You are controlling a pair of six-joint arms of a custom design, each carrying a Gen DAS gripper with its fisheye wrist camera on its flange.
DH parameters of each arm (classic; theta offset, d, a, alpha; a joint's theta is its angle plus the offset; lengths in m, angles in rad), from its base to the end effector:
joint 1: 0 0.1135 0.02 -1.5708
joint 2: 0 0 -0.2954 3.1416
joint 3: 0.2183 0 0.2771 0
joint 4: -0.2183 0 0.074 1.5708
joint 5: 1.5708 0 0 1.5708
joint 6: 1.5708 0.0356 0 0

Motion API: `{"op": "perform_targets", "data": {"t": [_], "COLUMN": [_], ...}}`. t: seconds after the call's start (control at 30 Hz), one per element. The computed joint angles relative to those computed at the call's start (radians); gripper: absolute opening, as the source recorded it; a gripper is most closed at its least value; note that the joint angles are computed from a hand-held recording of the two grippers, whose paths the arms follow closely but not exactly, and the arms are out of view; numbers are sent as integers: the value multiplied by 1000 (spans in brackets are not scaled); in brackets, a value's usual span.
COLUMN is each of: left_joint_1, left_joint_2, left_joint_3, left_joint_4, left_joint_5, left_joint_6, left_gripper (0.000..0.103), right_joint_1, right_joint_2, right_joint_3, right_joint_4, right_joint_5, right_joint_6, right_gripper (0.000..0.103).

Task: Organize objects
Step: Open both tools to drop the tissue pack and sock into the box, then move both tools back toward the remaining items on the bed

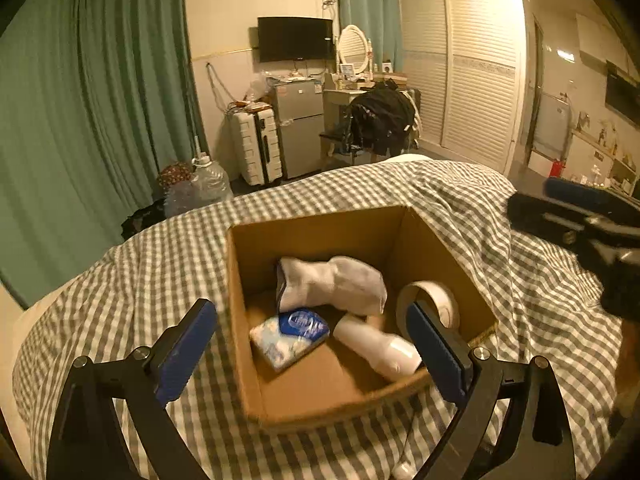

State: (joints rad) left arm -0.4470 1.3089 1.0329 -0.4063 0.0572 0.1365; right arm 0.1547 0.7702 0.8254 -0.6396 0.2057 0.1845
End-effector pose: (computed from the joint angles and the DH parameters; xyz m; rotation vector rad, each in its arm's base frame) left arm 0.2743 -0.1338 0.3138 0.6801 2.1574 -0.2304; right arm 0.1647 0.0183 0.3340 0.1505 2.1361 -0.0235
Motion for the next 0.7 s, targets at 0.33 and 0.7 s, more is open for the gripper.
{"op": "perform_targets", "data": {"t": [0.33,0.7], "left_joint_1": [52,71], "left_joint_2": [-172,-353], "left_joint_3": [-153,-329], "left_joint_4": [-83,-170], "left_joint_5": [-54,-101], "left_joint_6": [-52,-65], "left_gripper": [100,100], "right_joint_1": [197,761], "right_joint_2": [-163,-182], "right_joint_3": [0,-116], "right_joint_4": [-255,-550], "right_joint_5": [154,412], "right_joint_6": [63,535], "right_gripper": [87,87]}}
